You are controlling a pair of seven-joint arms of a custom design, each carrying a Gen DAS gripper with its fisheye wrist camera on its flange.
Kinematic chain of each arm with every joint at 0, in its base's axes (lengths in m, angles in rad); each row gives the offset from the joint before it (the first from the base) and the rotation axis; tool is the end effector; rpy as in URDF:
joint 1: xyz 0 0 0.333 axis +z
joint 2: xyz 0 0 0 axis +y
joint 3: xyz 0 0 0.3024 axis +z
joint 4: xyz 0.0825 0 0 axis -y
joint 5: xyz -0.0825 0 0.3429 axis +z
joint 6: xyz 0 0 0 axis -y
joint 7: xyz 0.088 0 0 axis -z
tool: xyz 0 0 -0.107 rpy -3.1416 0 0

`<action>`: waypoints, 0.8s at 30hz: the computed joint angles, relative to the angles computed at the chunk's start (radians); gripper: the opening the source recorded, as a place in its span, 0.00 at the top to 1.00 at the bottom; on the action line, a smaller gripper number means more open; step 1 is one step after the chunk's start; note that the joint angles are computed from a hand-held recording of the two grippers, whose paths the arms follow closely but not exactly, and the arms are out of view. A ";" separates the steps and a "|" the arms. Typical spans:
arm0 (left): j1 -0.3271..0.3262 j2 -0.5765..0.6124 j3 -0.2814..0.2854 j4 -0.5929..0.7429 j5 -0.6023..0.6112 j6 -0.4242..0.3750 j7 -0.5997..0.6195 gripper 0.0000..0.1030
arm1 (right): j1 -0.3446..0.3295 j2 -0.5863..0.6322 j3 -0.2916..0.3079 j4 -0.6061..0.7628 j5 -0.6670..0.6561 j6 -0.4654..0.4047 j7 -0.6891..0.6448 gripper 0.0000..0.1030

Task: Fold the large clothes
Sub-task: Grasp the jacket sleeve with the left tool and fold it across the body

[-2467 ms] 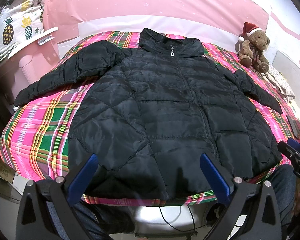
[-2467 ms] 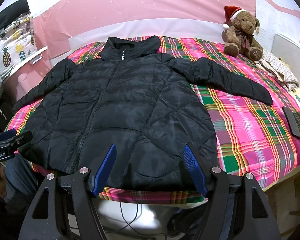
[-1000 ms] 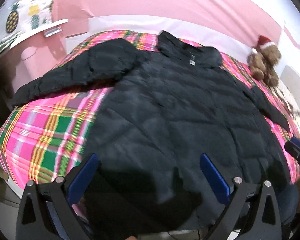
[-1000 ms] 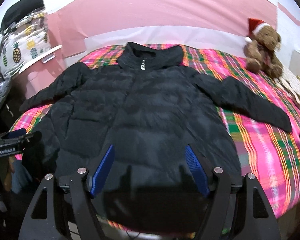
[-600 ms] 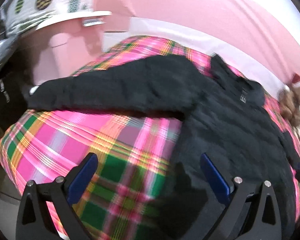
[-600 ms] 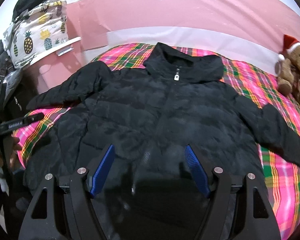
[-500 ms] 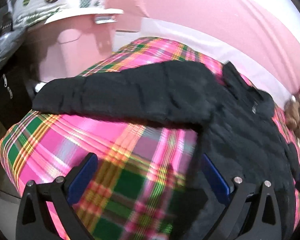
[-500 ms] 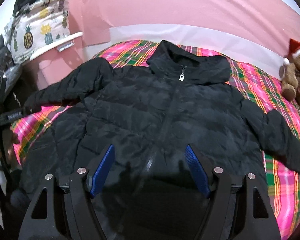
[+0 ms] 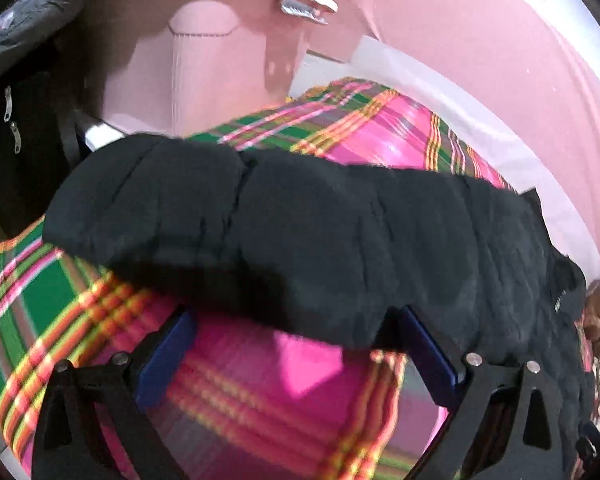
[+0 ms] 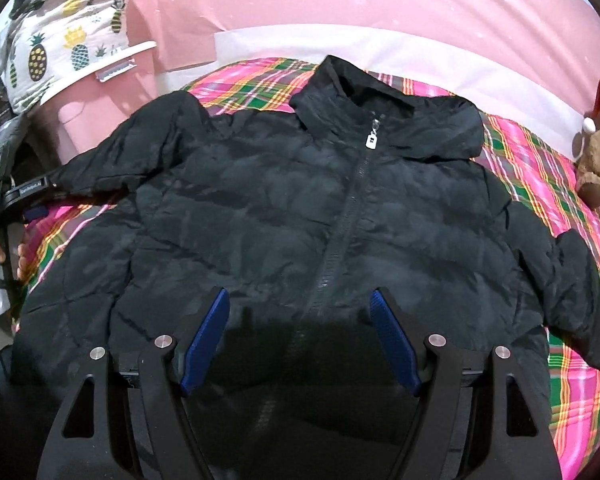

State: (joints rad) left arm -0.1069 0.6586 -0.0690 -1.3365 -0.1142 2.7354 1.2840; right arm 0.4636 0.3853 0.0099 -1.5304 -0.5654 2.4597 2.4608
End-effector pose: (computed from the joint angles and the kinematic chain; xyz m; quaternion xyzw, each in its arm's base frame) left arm 0.7256 -0.1093 0.4364 -0.7291 0.5786 -0.3372 0.1415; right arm 0.5978 0.3056 0.4978 -0.6395 0.6880 -0.2514 0.2335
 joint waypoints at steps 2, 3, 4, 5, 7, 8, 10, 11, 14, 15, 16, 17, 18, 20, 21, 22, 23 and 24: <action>-0.010 0.041 0.017 0.058 0.009 -0.005 -0.024 0.05 | -0.005 0.003 -0.004 -0.003 0.004 -0.002 0.004 0.29; -0.019 0.069 0.031 0.101 0.021 -0.023 -0.041 0.10 | -0.008 -0.001 -0.006 -0.012 0.005 0.000 0.008 0.29; -0.032 0.090 0.053 0.136 0.042 -0.038 -0.066 0.18 | -0.010 -0.002 -0.007 -0.017 0.005 -0.001 0.013 0.29; -0.039 0.105 0.065 0.163 0.058 -0.050 -0.083 0.22 | -0.012 -0.005 -0.008 -0.022 0.006 -0.001 0.016 0.29; -0.032 0.134 0.058 0.213 0.072 -0.064 -0.086 0.41 | -0.019 -0.014 -0.008 -0.042 0.009 0.000 0.027 0.29; -0.019 0.148 0.036 0.237 0.066 -0.067 -0.066 0.51 | -0.023 -0.022 -0.009 -0.055 0.011 -0.001 0.034 0.29; -0.025 0.156 0.040 0.264 0.080 -0.089 -0.068 0.69 | -0.027 -0.038 -0.009 -0.083 0.010 0.000 0.053 0.29; -0.024 0.148 0.036 0.257 0.085 -0.084 -0.058 0.74 | -0.030 -0.049 -0.008 -0.100 0.009 0.001 0.063 0.29; -0.015 0.107 0.007 0.226 0.078 -0.068 -0.020 0.80 | -0.032 -0.087 -0.008 -0.153 -0.016 0.000 0.098 0.29; -0.015 0.090 0.000 0.212 0.074 -0.060 -0.007 0.81 | -0.034 -0.101 -0.007 -0.172 -0.025 0.000 0.110 0.29; -0.017 0.069 -0.004 0.195 0.073 -0.050 0.005 0.81 | -0.037 -0.116 -0.005 -0.191 -0.034 0.004 0.123 0.29; -0.017 0.045 -0.011 0.174 0.070 -0.036 0.022 0.81 | -0.040 -0.127 -0.003 -0.206 -0.042 0.005 0.134 0.29; -0.015 0.019 -0.024 0.154 0.061 -0.021 0.042 0.82 | -0.043 -0.147 -0.002 -0.231 -0.052 0.010 0.151 0.29; -0.014 -0.021 -0.050 0.136 0.043 0.002 0.091 0.82 | -0.051 -0.173 0.005 -0.261 -0.069 0.017 0.176 0.29; -0.014 -0.040 -0.065 0.130 0.031 0.014 0.118 0.82 | -0.055 -0.194 0.006 -0.286 -0.083 0.025 0.194 0.29; -0.016 -0.053 -0.081 0.133 0.019 0.019 0.147 0.82 | -0.060 -0.206 0.009 -0.299 -0.090 0.028 0.204 0.29; -0.022 -0.062 -0.097 0.146 0.008 0.018 0.176 0.82 | -0.066 -0.221 0.012 -0.315 -0.099 0.034 0.216 0.29; -0.031 -0.067 -0.110 0.161 -0.002 0.015 0.203 0.82 | -0.071 -0.238 0.015 -0.333 -0.111 0.040 0.230 0.29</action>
State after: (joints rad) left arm -0.1376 0.5920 -0.1787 -1.1757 -0.1164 2.7503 1.4866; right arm 0.3929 0.1477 0.0251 -1.8630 -0.6766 2.4997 2.6909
